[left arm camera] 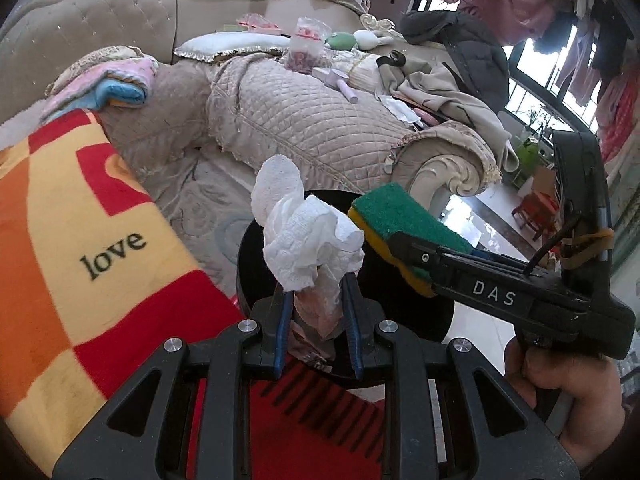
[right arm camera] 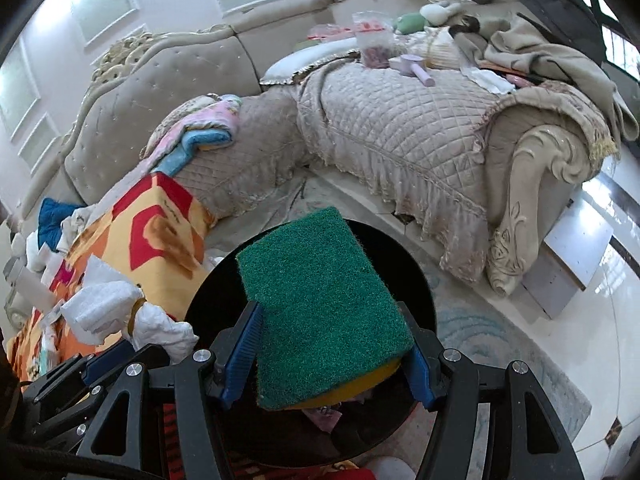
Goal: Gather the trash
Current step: 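Open both tools over the black bin to drop pad and tissue, then grasp the beige crumpled cloth with the left tool while the right tool grasps the teal tissue pack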
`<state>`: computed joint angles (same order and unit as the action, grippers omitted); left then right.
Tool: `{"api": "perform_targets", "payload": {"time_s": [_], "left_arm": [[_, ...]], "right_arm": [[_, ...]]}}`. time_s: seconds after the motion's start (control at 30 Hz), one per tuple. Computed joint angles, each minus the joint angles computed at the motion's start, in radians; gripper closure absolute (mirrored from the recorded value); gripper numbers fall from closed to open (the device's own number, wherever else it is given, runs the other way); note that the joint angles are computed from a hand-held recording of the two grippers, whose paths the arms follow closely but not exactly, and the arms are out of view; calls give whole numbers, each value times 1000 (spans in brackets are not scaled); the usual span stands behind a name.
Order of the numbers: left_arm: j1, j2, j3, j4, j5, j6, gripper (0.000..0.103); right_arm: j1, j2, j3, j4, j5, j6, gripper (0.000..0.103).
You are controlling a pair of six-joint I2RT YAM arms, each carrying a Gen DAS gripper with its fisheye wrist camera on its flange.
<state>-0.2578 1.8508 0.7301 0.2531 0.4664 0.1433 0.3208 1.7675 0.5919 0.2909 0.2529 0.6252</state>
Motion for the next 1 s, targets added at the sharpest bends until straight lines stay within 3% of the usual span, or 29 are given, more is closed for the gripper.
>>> {"api": "perform_targets", "payload": {"time_s": [0.17,0.23,0.4,0.7,0.9,1.0], "left_arm": [[1,22,15,-24,-2,10,78],[-10,38,23,-31,-23,-3,70],[-12,33,15,-27,-26,-7,45],[88,-2,-7,-42,25,-78,44],[270,-193,-112,-93,31,-54,44],[438,-268,-124,-143,56,-22,44]], "right_arm": [[-16,2,-7,5,4,21,37],[-29,9,-8,20,-26,31,30],[-24,8,-18,42,-38,55,29],[9,-24,-36,75,27,113,29],[158,30,62,76,81,96,29],[248,86,139,74,92,58,29]]}}
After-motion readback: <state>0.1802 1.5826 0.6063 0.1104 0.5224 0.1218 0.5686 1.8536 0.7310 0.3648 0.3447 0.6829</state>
